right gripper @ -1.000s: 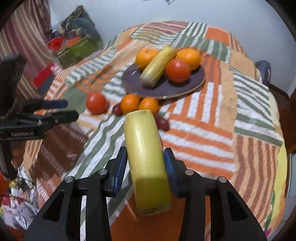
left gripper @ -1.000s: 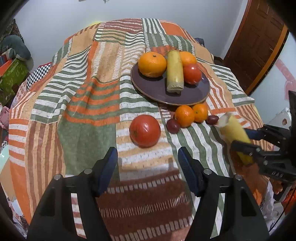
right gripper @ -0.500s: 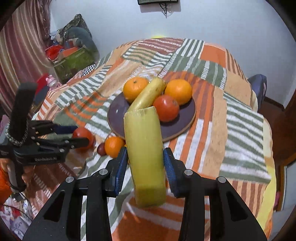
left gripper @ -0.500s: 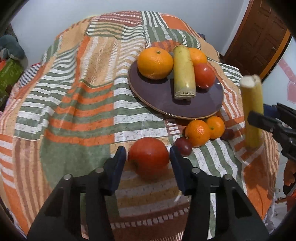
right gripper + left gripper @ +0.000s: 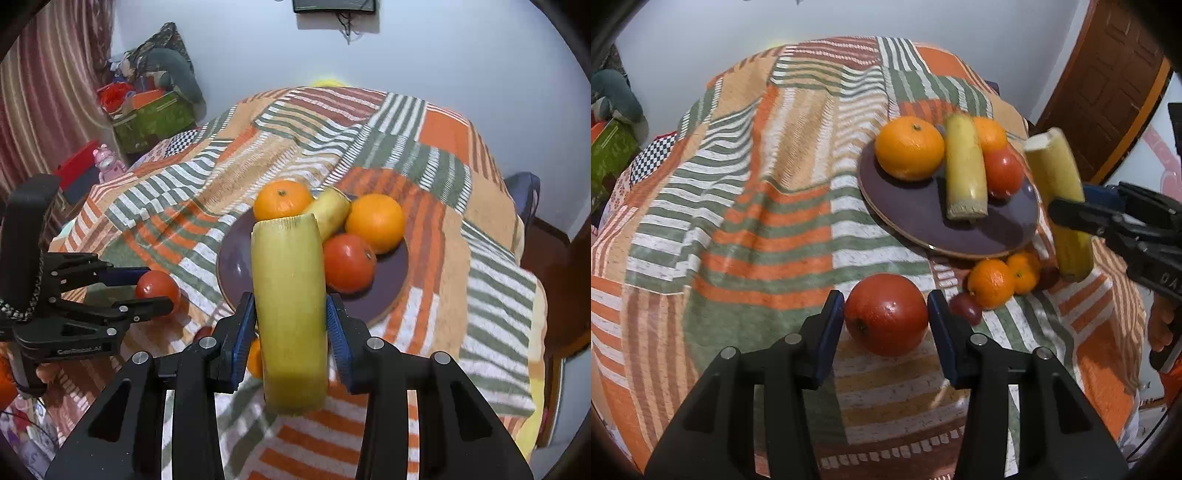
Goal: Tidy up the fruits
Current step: 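Carry the yellow fruit upright toward the plate with the right tool, then lower the yellow fruit onto the plate rim and open the right tool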
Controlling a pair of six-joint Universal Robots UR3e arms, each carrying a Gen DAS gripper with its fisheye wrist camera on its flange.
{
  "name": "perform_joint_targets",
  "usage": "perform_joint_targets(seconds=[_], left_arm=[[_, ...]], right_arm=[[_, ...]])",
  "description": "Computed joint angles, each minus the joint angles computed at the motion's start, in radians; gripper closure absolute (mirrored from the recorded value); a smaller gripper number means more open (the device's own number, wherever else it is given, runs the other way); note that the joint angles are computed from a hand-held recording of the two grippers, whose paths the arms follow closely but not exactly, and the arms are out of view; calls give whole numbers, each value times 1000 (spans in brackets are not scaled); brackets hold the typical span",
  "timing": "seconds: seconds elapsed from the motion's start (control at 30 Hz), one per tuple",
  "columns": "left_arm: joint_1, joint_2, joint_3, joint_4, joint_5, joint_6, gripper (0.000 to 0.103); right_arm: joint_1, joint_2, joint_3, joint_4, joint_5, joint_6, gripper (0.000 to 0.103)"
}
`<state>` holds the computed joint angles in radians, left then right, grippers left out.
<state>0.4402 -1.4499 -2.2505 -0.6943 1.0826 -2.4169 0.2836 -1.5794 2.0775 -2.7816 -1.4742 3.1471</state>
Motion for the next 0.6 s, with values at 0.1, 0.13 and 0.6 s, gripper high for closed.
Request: perform_joint_targets(seconds=[0.1, 0.13, 0.6], left_arm=[[22, 13, 11, -6, -18, -8, 57], [30, 16, 15, -10, -25, -9, 57], [86, -12, 64, -40, -64, -14, 57]], right_arm=[[3, 52, -60, 20, 34, -2, 68], [11, 73, -81, 21, 33, -1, 68], [135, 367, -399, 82, -50, -34, 68]])
